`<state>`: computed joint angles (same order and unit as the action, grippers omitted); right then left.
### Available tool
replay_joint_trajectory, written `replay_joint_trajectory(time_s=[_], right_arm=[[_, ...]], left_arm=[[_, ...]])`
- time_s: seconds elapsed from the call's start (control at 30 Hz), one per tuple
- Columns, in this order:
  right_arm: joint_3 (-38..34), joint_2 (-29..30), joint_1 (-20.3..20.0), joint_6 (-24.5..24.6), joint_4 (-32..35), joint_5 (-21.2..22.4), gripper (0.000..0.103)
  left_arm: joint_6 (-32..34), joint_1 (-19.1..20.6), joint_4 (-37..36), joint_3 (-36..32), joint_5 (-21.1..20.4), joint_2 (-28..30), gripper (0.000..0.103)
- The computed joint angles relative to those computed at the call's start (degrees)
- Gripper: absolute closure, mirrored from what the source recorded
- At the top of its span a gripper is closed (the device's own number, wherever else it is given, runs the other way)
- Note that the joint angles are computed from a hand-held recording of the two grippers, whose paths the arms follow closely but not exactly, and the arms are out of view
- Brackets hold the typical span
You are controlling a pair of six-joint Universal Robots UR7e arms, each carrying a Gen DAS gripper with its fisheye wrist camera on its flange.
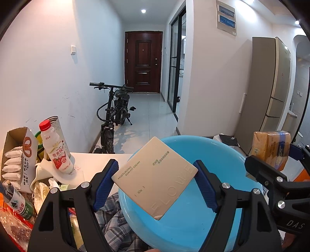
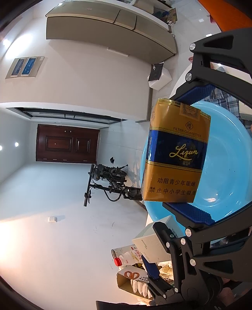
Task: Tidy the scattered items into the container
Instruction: 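Lower the cream box into the basin and open the left gripper while the right holds the pack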
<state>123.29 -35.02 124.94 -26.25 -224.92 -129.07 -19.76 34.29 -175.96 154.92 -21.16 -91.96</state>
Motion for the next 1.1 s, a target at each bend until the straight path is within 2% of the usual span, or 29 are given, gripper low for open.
replay_joint_trajectory(time_s=[0.37,0.43,0.5,0.57,0.77,0.87,1.1], right_arm=[[0.09,-0.08,0.49,-0.17,-0.13,-0.08,0.011],[0.02,-0.03,0.60,-0.27,-0.25,-0.11,0.011],[0.00,-0.09,0.59,-0.03,-0.09,-0.09,0.011],[-0.14,0.07,0.76,0.03,-0.04,-0.25,0.011],[-0.21,0.27,1.41,0.01,0.15,-0.89,0.011],[-0.14,0.19,1.49,-0.33,0.28,-0.86,0.011],[-0.05,0.19,1.18,-0.41,0.22,-0.69,0.011]], left_arm=[[-0.91,-0.41,1.92,0.04,0.52,-0.72,0.024],[-1.91,-0.45,3.80,-0.15,1.58,-0.88,0.015],[-2.60,-0.58,5.21,-0.21,3.28,-0.78,0.000],[-2.07,-0.70,4.72,0.00,4.50,-0.57,0.000],[-6.20,-1.76,12.87,0.03,8.33,-1.81,0.000],[-8.67,-1.85,16.94,-0.33,8.74,-2.98,0.000],[-11.10,-1.85,20.26,-0.57,8.43,-6.08,0.000]])
